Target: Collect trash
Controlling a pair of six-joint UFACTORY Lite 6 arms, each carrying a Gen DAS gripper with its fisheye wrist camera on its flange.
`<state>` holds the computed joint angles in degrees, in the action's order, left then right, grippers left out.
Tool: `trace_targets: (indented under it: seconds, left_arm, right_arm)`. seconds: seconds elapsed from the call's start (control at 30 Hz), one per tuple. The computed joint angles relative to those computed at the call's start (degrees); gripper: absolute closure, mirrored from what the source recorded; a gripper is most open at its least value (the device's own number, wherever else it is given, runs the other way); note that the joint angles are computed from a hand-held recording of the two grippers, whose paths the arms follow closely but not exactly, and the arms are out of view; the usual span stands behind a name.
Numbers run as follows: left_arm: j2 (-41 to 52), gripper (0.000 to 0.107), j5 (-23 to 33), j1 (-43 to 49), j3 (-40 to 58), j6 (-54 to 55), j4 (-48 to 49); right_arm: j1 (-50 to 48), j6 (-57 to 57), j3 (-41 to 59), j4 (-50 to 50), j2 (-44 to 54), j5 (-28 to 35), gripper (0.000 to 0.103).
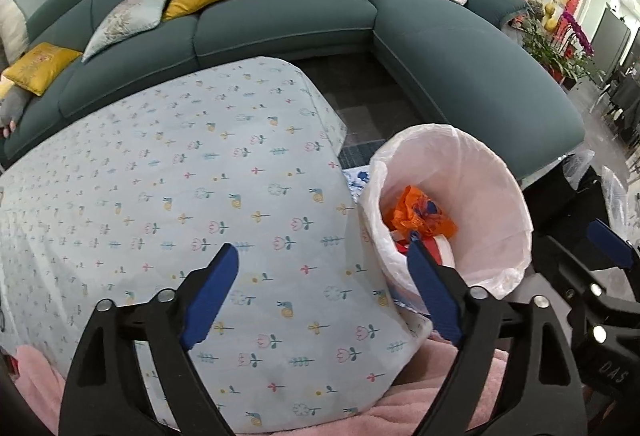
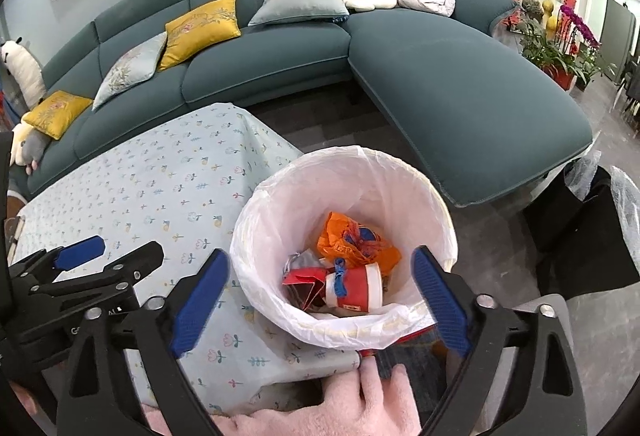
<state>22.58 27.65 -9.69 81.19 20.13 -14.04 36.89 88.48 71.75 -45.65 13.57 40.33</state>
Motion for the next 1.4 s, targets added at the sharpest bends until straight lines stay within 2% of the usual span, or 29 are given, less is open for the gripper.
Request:
trace_targets:
  seconds: [0.33,0.93,1.4]
  left_arm:
    - [-3.2,0.018,-2.1,0.1,-4.0,-0.8,3.4]
    - [-8.5,0.018,-7.4,1.2,-12.6,-2.7,4.2]
    - [-9.1,0.018,-7.6,0.8,-13.6,-9.6,9.0]
  right_arm:
    - [2.8,5.6,-3.1,-3.3,-1.9,2.6,0.007]
    - [7.9,7.4,-2.9,-5.5,-0.5,7.2,0.007]
    - [8.4,9.1,-3.8,-6.2,0.1,6.1,0.007]
